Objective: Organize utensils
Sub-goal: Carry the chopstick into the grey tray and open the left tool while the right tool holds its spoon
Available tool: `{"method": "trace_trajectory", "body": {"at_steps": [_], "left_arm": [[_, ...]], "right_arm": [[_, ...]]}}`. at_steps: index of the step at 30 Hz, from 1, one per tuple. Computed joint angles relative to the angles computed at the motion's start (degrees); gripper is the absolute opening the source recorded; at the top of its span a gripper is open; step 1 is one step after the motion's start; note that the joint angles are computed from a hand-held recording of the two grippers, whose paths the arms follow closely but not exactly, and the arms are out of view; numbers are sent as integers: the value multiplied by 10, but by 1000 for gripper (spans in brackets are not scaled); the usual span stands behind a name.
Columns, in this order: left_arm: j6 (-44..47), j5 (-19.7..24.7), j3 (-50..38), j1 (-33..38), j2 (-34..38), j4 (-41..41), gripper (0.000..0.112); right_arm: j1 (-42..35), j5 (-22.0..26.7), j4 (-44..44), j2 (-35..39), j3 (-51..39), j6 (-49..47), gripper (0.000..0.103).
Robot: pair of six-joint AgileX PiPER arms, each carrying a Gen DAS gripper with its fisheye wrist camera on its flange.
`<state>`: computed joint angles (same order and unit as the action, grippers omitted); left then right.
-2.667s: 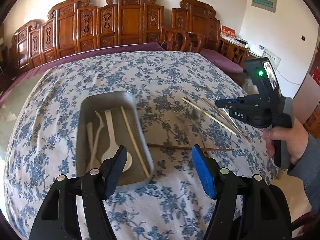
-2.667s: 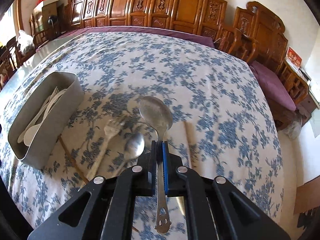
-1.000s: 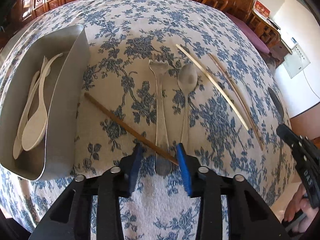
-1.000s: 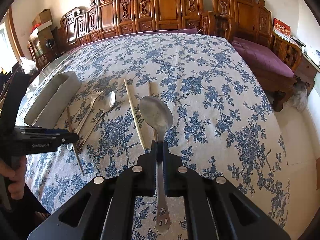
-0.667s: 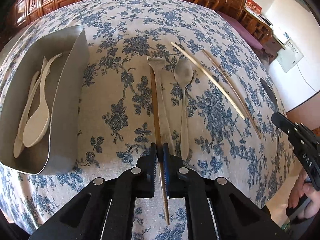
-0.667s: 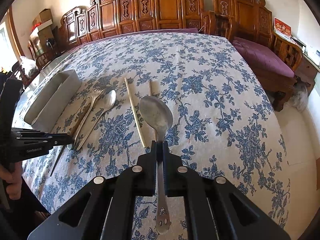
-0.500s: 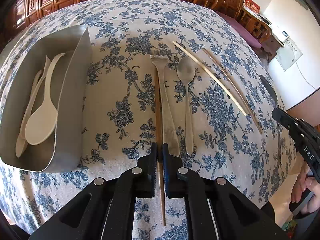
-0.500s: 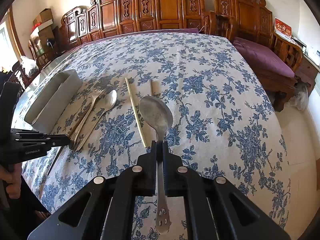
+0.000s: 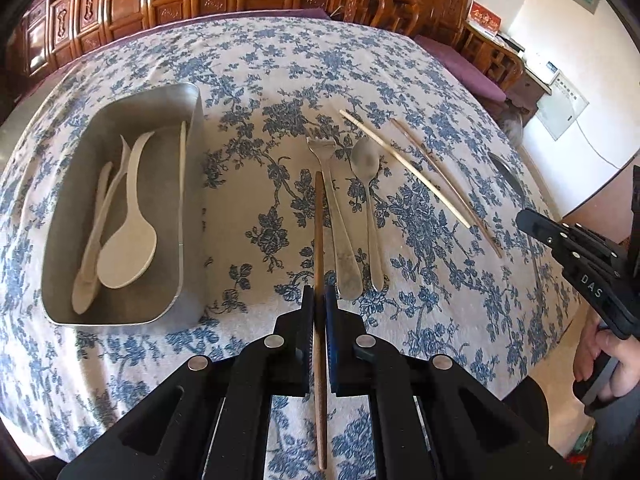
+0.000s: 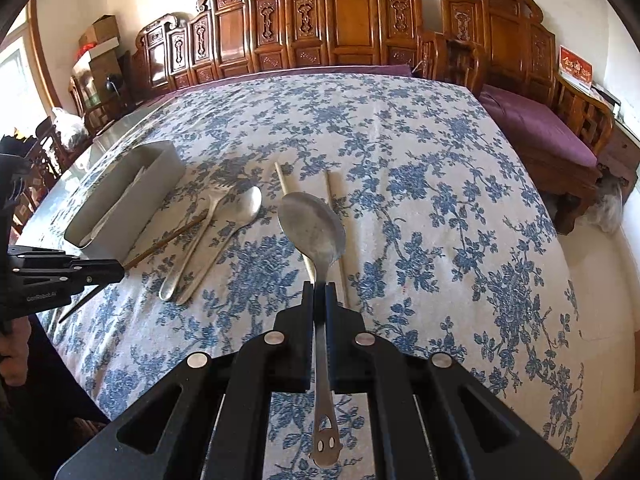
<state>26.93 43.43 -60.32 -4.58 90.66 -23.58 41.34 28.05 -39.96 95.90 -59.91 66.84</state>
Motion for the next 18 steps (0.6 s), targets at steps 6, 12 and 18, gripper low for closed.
{"method": "trace_trajectory", "body": {"at_steps": [6, 12, 18], "left_arm": [[20, 7, 4, 13, -34, 4, 4], [46, 32, -24, 41, -56, -8, 4], [71, 58, -76, 80, -52, -18, 4]], "right_arm": [[13, 4, 6, 3, -13, -9, 7], [29, 7, 12, 6, -32, -20, 7], [45, 12, 27, 18, -66, -40, 7]]}}
